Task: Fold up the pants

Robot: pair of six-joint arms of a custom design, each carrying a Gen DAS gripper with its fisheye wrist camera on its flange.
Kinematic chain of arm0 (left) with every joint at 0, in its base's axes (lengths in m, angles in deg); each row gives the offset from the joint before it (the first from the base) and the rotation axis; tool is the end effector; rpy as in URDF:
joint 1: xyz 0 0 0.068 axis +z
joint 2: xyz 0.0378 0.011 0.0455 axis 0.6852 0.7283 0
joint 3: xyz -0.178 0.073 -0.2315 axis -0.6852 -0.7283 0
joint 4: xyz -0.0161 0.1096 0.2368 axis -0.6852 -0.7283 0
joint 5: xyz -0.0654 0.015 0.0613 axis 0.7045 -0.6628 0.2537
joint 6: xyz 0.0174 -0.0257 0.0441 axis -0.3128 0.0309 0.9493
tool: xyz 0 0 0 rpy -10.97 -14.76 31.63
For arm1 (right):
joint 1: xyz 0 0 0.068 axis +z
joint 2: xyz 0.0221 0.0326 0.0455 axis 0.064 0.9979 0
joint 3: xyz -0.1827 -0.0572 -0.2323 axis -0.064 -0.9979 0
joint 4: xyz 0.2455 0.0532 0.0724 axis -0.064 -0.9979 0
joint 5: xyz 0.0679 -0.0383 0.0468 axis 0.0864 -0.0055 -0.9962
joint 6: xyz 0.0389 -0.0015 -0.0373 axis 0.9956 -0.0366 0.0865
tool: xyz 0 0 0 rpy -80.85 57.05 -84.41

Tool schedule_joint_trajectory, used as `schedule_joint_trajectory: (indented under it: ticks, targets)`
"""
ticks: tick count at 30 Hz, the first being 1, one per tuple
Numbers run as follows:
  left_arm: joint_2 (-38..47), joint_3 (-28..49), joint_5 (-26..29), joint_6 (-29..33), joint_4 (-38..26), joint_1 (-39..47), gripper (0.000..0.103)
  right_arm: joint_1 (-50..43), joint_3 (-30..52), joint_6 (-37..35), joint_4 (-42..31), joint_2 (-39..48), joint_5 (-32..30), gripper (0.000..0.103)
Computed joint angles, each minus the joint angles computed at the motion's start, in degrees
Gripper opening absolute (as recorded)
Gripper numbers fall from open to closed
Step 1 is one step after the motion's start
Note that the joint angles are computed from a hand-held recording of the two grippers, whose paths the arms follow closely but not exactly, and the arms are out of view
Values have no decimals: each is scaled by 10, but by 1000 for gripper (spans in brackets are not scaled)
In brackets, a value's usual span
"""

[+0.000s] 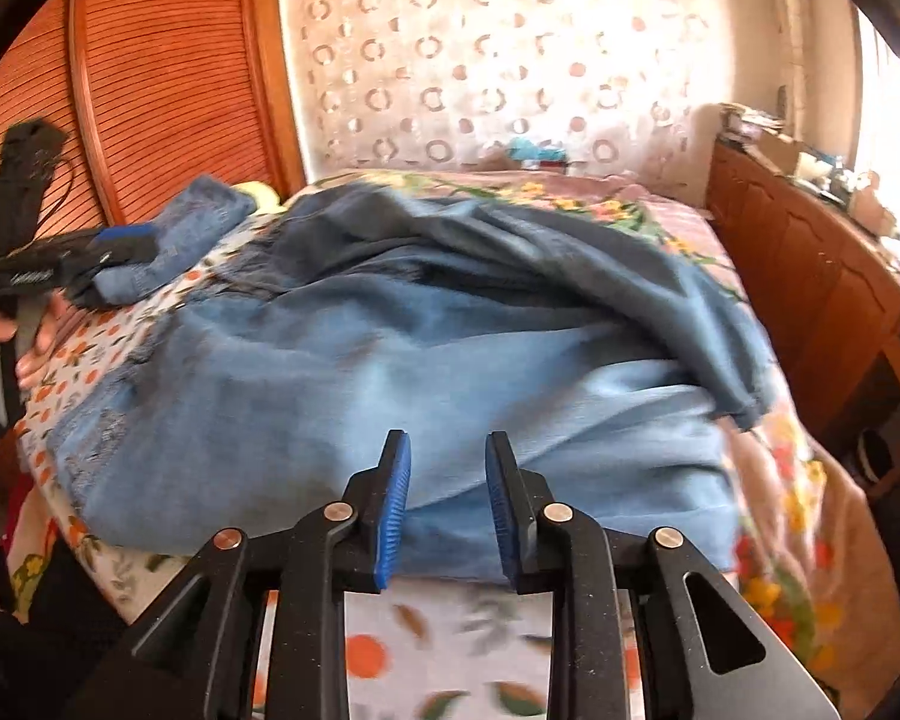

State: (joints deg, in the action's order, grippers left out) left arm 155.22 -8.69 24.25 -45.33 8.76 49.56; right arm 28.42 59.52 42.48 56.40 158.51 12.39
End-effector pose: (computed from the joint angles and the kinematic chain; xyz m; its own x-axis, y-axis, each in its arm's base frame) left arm 0.3012 0.0126 0.1160 -0.5607 0.3069 -0.7691 0.5911 0.7988 -0.1122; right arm 0.2036 0.0866 0.0787 -0.5940 -0.0860 -0.7999 -0.1756 0.9842 0.0245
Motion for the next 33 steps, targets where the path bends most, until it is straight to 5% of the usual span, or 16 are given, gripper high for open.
schedule_joint_trajectory:
  ticks: [5, 15, 20, 25, 28, 29, 30, 33]
  targets:
    - [15, 8, -41, -41, 20, -69, 80, -101, 12, -51, -22, -18, -35, 32]
    - [75, 129, -114, -52, -62, -184, 78, -207, 137, -116, -127, 28, -100, 33]
    - [119, 191, -152, -49, -104, -222, 50, -222, 185, -148, -178, 51, -124, 33]
    - [157, 223, -180, -37, -124, -245, 48, -257, 223, -176, -216, 68, -157, 33]
    - [177, 242, -190, -36, -137, -248, 28, -268, 237, -185, -225, 73, -171, 33]
    - [180, 248, -183, -34, -147, -246, 23, -269, 238, -192, -225, 72, -177, 29]
    - [180, 249, -181, -33, -148, -247, 20, -270, 240, -200, -222, 71, -179, 11]
    - [164, 236, -168, -42, -133, -240, 16, -285, 259, -196, -255, 67, -187, 4]
